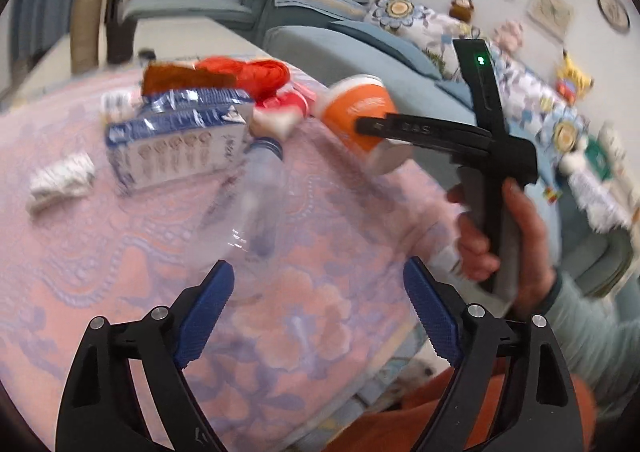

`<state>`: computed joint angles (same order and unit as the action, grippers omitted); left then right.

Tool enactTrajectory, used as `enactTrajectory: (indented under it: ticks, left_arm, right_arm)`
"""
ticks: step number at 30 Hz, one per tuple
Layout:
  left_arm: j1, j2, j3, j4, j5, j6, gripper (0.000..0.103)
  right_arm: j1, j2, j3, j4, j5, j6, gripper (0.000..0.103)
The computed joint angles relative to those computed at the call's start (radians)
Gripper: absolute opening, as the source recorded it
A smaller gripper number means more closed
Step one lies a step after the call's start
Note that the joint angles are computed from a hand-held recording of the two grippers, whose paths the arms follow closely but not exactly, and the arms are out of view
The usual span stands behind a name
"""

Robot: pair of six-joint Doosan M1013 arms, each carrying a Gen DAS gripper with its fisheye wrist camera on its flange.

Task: Collect trash
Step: 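Grasp the clear milk bottle with the left gripper and lift it, then drop the orange cup and clear bottle into the blue basket with both grippers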

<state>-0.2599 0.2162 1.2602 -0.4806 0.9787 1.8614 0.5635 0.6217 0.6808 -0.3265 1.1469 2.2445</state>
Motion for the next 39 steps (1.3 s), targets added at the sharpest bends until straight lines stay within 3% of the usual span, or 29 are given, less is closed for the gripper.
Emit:
enactTrajectory:
  ticks: [3,7,9,17,19,21,22,26,30,35,39]
  left_arm:
    - [-0.003,0.002,-0.012,0.079,-0.031,-0.063,0.085]
    - [-0.030,0.076,-0.109,0.242,0.032,-0.205,0.084]
    - [-0.050,0.120,-0.165,0.327,0.092,-0.246,0.078]
    - [-0.054,0.203,-0.272,0.262,0.212,-0.235,0.078]
    - [-0.071,0.210,-0.276,0.303,0.225,-0.245,0.077]
    - [-0.096,0.205,-0.256,0.375,0.221,-0.273,0.058]
    - [-0.105,0.210,-0.257,0.408,0.222,-0.292,0.054]
    - [-0.108,0.187,-0.226,0.374,0.116,-0.289,0.053]
    - [-0.121,0.192,-0.260,0.339,0.045,-0.273,0.053]
    - [-0.152,0.262,-0.403,0.246,0.007,-0.226,0.053]
    - [-0.189,0.315,-0.490,0.187,-0.020,-0.167,0.053]
  right_arm:
    - [-0.006,-0.032,0.061,-0.002,-0.019,0.015,0.052]
    - [-0.005,-0.058,0.108,-0.018,-0.040,0.027,0.052]
    - [-0.005,-0.067,0.122,-0.020,-0.048,0.027,0.052]
    - [-0.012,-0.116,0.208,-0.031,-0.094,0.034,0.052]
    - [-0.014,-0.125,0.225,-0.027,-0.102,0.036,0.052]
    - [-0.014,-0.132,0.240,-0.036,-0.107,0.037,0.052]
    - [-0.013,-0.135,0.245,-0.046,-0.107,0.038,0.052]
    - [-0.018,-0.158,0.278,-0.061,-0.138,0.059,0.052]
    - [-0.026,-0.191,0.310,-0.119,-0.179,0.122,0.052]
    - [-0.053,-0.214,0.321,-0.199,-0.179,0.216,0.052]
    - [-0.081,-0.219,0.329,-0.276,-0.127,0.305,0.052]
